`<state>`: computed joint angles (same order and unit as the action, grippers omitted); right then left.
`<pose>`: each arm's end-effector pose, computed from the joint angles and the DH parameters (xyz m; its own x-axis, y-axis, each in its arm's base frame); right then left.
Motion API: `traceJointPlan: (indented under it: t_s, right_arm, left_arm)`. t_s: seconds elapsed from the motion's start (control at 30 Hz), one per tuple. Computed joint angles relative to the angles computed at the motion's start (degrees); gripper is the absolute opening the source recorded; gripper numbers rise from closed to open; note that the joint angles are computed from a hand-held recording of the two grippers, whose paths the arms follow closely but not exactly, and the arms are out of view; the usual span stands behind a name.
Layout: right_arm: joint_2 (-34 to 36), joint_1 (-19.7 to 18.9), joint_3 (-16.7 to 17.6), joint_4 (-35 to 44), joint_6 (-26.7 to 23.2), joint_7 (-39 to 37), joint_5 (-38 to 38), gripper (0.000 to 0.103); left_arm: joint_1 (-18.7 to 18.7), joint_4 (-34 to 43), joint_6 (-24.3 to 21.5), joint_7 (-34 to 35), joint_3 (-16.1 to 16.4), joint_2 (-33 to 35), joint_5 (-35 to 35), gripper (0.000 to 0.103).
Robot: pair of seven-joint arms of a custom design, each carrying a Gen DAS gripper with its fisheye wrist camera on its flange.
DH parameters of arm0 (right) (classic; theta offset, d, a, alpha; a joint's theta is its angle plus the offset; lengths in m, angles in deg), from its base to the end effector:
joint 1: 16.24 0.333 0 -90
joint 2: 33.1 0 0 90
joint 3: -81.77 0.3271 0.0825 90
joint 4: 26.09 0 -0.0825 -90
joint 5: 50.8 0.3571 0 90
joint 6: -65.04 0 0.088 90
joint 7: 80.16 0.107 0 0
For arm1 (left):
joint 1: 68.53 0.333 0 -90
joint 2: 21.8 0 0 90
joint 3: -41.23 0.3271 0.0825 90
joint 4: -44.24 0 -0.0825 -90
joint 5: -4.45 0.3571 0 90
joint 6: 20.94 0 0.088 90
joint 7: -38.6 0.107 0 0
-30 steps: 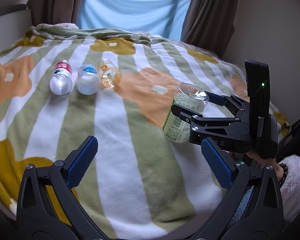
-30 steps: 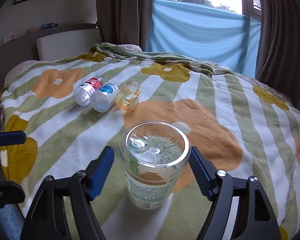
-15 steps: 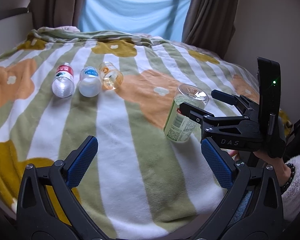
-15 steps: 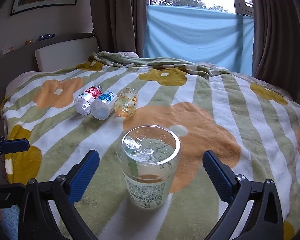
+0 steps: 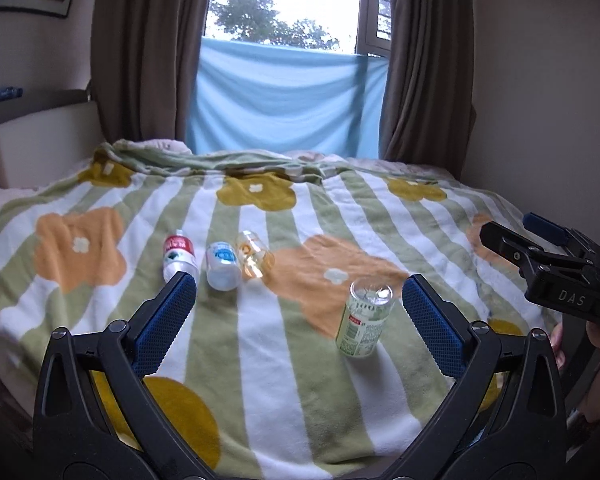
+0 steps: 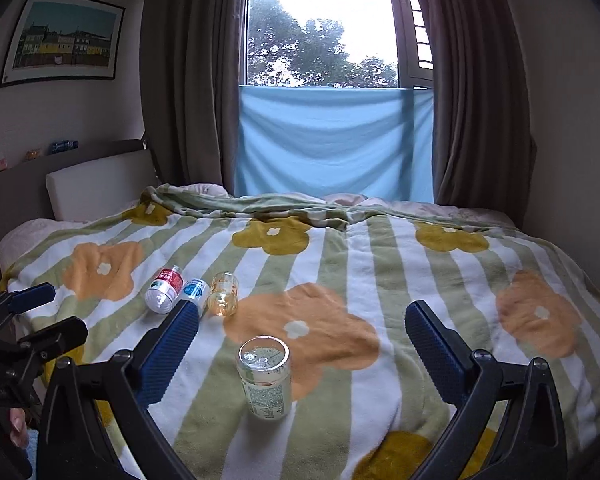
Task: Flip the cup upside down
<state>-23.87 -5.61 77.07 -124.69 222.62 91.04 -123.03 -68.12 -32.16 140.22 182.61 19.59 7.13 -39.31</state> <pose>0.6211 0.1073 0.5828 -0.3017 -0.9534 0.0005 -0.3706 0.1168 -0.9214 0.7105 -0.1583 0.5762 -0.5794 -0.8100 0.0904 -0.3765 0.1676 -0.9111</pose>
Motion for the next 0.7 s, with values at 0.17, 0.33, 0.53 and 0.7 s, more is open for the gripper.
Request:
traceJointPlan:
  t_s: [0.17,0.33,0.53,0.7]
  right_arm:
    - [-6.4,1.5,1.8,-4.2,-7.7,8.7,-9.3,0.103]
    - [-10.4,0.5,5.0,-8.1,-12.2,11.4,-10.8,0.103]
    - [-12.4,-0.5,6.7,-10.6,-14.0,14.9,-13.2,0.103]
    - [-12.9,-0.8,7.4,-11.0,-15.6,14.8,-13.7,0.103]
  left_arm:
    - [2.5,-2.6,5.8,8.0,-4.0,-3.4,-6.7,0.103]
    - [3.2,-6.0,9.7,14.5,-5.6,-6.0,-12.5,0.103]
    - [2.7,-8.6,9.4,20.7,-5.0,-8.0,-20.1,0.103]
    - [0.9,-8.5,9.8,22.7,-3.1,-8.3,-22.7,0.103]
